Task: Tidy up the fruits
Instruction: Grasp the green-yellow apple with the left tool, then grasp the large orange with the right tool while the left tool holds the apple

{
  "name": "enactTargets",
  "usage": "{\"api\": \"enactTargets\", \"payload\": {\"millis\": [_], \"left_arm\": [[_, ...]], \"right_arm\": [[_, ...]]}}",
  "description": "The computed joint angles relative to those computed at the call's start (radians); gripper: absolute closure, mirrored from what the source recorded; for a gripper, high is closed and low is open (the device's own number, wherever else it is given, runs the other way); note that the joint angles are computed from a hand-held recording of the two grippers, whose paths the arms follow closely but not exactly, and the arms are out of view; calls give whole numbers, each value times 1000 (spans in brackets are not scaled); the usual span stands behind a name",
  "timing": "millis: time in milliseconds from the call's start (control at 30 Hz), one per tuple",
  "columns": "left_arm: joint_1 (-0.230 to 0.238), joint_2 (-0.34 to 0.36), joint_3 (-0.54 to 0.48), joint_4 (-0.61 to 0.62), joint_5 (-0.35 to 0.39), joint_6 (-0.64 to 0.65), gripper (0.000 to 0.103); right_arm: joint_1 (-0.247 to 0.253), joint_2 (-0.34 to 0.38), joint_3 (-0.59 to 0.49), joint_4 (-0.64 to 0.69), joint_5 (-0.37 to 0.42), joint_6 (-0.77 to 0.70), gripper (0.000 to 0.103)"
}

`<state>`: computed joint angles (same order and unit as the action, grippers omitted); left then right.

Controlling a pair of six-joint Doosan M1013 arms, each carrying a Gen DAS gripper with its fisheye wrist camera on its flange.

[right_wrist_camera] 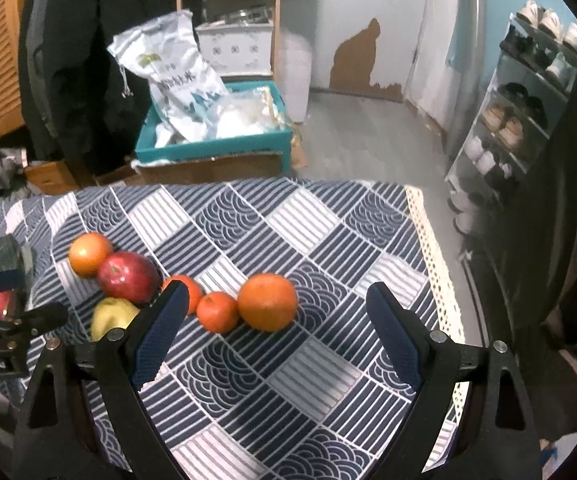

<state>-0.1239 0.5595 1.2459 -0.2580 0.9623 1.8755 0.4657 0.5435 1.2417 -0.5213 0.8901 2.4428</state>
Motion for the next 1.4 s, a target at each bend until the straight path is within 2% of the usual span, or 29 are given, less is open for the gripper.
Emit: {"api": "enactTargets", "payload": {"millis": [567,867,967,1100,1300,1400], "left_arm": [[-36,82,-36,86,71,-31,10],[-33,121,-67,58,131,-30,10],[-24,131,-75,13,150,-11,15],[-14,145,-91,-62,198,43,32],[-21,127,-70,-18,169,42,32],[-18,112,-51,-8,131,67,32]], "right_arm": [[-40,51,10,174,-2,-101,14],[-69,77,-1,285,-22,-125,14],[-75,88,-10,305,-20,-132,14],[-79,100,-22,319,-14,-146,14],[-88,123,-48,349,-5,-175,14],[-94,133,-58,368,0,-183,14]]}}
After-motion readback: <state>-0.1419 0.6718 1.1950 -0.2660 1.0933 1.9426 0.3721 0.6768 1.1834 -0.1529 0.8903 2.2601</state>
